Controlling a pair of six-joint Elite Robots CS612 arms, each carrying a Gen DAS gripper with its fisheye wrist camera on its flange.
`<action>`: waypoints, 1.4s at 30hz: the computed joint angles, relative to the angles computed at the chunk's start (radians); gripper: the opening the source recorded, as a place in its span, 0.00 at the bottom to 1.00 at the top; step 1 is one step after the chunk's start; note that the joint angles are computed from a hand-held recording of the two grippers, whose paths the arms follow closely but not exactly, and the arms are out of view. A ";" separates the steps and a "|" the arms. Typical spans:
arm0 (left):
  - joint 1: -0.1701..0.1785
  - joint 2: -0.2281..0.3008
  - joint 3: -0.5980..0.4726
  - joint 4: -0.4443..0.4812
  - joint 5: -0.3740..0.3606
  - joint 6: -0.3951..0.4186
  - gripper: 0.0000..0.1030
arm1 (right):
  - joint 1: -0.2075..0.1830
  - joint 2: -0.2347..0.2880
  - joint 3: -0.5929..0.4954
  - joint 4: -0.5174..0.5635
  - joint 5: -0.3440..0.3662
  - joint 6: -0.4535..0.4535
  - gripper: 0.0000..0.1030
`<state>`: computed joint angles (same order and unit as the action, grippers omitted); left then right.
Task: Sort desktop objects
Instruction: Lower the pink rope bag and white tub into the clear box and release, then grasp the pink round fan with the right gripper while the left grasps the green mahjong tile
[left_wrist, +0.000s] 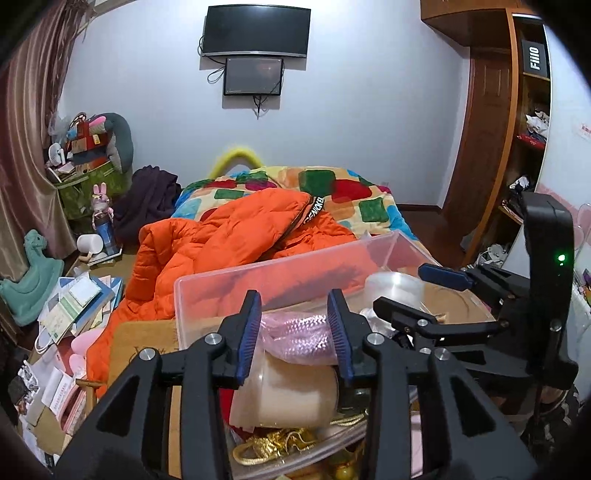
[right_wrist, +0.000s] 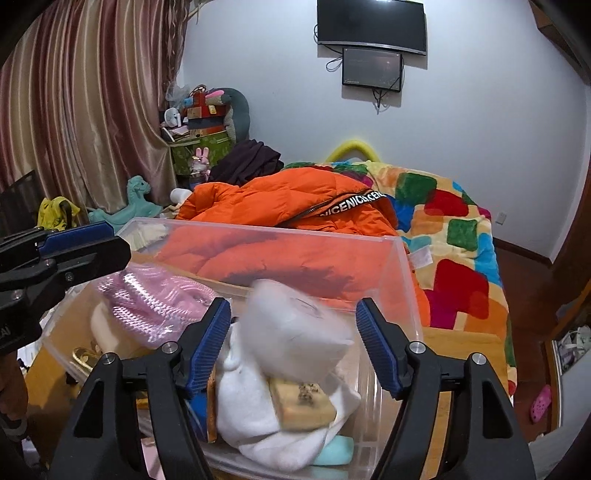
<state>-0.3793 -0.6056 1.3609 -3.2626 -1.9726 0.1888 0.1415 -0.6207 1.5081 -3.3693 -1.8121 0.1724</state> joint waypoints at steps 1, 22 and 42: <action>0.002 -0.003 0.003 0.001 -0.007 -0.007 0.38 | 0.002 -0.002 0.004 -0.005 -0.006 -0.004 0.69; 0.025 -0.073 0.151 -0.081 -0.043 0.000 0.68 | 0.041 -0.082 0.147 -0.097 -0.083 0.054 0.76; 0.056 -0.068 0.222 0.054 -0.087 0.004 0.69 | 0.086 -0.085 0.207 -0.049 -0.056 0.097 0.77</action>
